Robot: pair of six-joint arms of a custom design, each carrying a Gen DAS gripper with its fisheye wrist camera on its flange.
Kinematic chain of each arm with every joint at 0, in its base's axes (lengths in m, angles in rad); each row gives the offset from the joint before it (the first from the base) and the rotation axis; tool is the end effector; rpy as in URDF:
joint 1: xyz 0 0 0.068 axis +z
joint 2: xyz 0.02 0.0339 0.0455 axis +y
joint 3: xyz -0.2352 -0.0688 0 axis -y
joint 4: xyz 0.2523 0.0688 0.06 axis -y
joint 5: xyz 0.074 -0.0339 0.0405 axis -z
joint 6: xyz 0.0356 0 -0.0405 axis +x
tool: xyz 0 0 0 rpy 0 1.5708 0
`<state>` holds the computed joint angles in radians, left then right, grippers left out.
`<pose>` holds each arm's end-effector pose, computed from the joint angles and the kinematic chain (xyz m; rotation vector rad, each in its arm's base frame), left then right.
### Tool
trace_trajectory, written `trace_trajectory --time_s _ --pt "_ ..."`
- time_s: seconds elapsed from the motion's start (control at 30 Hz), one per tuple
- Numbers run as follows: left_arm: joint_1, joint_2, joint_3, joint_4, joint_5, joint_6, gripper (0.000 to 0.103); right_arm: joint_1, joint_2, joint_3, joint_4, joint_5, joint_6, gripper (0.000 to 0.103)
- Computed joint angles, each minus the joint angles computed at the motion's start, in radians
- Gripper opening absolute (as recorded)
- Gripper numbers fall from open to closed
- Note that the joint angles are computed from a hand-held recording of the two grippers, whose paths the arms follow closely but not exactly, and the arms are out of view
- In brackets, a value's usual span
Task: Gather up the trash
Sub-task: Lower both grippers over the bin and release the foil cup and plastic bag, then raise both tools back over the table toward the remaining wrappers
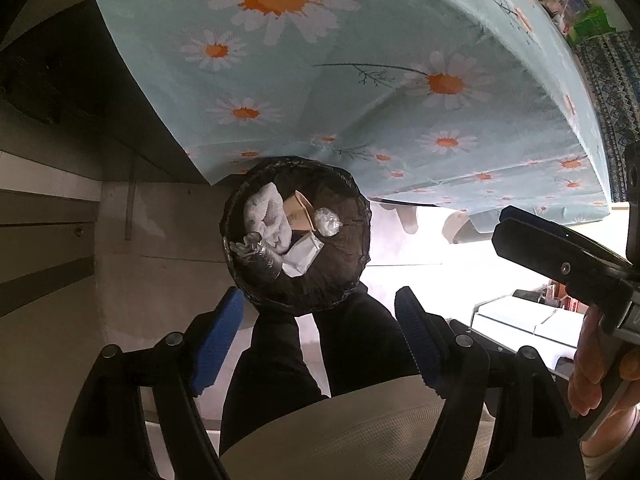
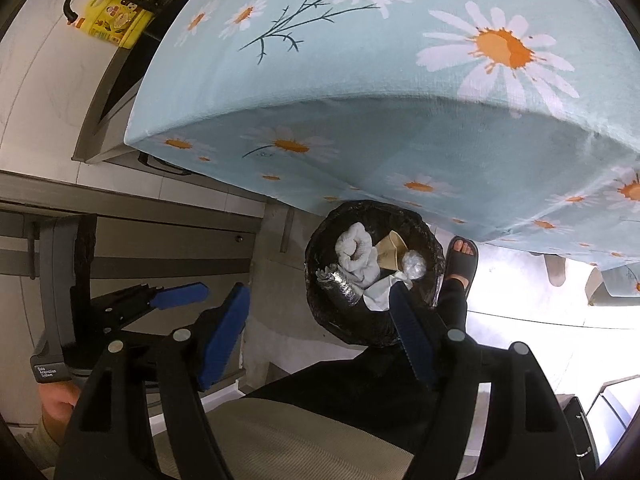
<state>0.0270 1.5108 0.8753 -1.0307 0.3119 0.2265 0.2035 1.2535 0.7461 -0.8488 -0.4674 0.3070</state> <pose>0.2345 -0.0046 0.1394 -0.2807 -3.0347 0.4937 0.2111 0.0599 0.1635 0.0773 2.9587 0.7620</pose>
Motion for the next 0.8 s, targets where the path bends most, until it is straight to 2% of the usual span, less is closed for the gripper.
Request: trace_trajectory --time_s 0.57,0.8 --pt "0.039 -0.126 0.107 -0.112 0.035 0.062 0.075 -0.027 -0.176 0.059 -0.098 0.058 0.027 0.072" --pt "0.019 -0.175 0.203 -0.167 0.068 0.060 0.075 -0.108 -0.248 0.122 -0.172 0.085 -0.026 0.072"
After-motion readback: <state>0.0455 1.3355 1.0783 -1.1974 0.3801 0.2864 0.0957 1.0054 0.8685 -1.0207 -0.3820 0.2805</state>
